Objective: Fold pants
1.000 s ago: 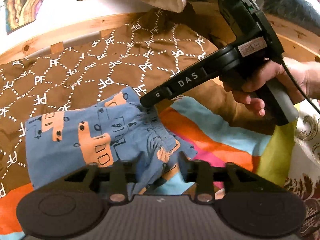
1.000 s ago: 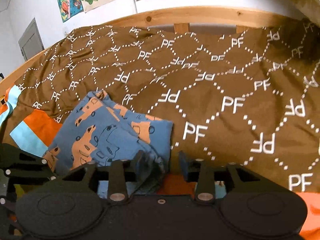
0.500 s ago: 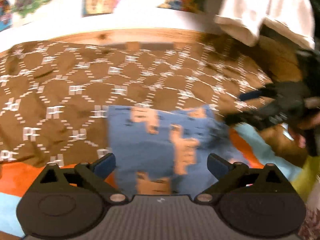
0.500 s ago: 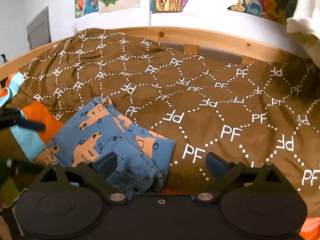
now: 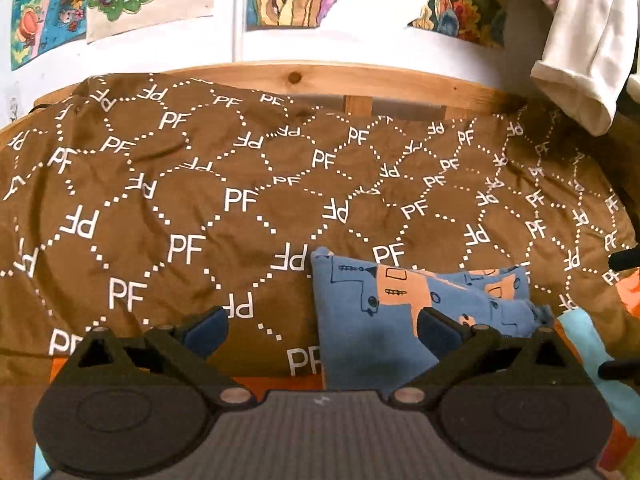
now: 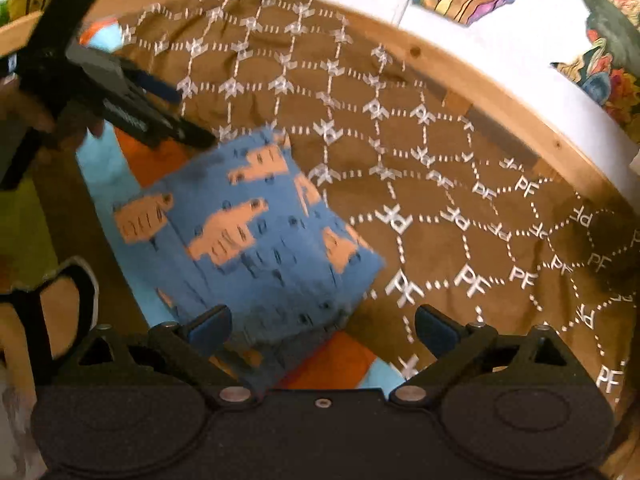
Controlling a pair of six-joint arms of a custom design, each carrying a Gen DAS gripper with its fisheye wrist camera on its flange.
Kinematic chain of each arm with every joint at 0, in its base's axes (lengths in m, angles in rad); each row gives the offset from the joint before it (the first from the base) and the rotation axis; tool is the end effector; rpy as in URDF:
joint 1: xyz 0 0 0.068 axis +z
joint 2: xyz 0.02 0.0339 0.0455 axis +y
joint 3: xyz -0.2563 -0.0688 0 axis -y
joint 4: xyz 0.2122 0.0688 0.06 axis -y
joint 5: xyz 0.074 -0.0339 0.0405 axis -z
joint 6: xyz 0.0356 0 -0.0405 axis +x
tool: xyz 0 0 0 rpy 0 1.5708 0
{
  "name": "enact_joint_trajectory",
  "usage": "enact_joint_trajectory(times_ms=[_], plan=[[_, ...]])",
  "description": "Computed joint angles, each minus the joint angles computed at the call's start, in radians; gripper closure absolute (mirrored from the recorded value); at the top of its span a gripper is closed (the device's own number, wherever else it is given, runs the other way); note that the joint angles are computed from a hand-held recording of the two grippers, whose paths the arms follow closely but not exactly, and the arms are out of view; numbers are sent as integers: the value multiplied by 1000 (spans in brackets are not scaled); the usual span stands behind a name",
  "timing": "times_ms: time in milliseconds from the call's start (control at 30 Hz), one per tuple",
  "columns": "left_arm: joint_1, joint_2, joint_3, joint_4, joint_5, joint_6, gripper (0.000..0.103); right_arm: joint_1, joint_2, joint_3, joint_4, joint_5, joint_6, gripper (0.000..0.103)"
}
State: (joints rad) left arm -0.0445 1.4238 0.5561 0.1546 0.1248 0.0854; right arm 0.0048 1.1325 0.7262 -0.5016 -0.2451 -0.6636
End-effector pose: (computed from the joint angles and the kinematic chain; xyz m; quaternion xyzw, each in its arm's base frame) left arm 0.2477 -0.0155 0.1724 0.0848 0.9041 -0.0482 0.4161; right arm 0.1966 0.0096 0.2313 -0.3454 0.8735 0.0049 0.3430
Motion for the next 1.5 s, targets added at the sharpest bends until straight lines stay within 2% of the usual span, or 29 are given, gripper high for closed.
enact_joint_trajectory(times_ms=[67, 167, 233, 300, 433, 633, 733, 900, 1033, 1133, 1200, 1367, 1500], plan=[[-25, 27, 6, 7, -43, 14, 0, 23, 5, -46, 78, -15, 44, 5], [-55, 80, 10, 29, -95, 25, 0, 99, 22, -117, 235, 40, 114, 5], [-67, 113, 9, 47, -124, 18, 0, 135, 34, -137, 285, 70, 149, 5], [-66, 137, 13, 49, -128, 12, 0, 151, 42, -147, 299, 75, 134, 5], [-53, 157, 11, 64, -129, 20, 0, 186, 56, -211, 368, 156, 75, 5], [-36, 153, 14, 52, -113, 34, 0, 126, 57, -273, 373, 138, 16, 4], [-19, 91, -21, 43, -98, 43, 0, 109, 10, -274, 364, 111, 12, 4], [42, -55, -116, -4, -2, 60, 0, 49, -37, -248, 378, 51, 38, 4], [42, -86, -172, -28, 1, 72, 0, 46, 36, -221, 454, 120, 80, 4], [12, -61, -216, 14, -64, 89, 0, 44, 131, -197, 502, 168, 108, 4], [21, -55, -244, 49, -65, 91, 0, 48, 206, -182, 523, 236, 126, 4], [43, -93, -301, 73, -63, 112, 0, -8, 299, -187, 579, 285, 95, 4], [60, -144, -322, 41, -50, 144, 0, -87, 220, -205, 533, 189, 124, 4]])
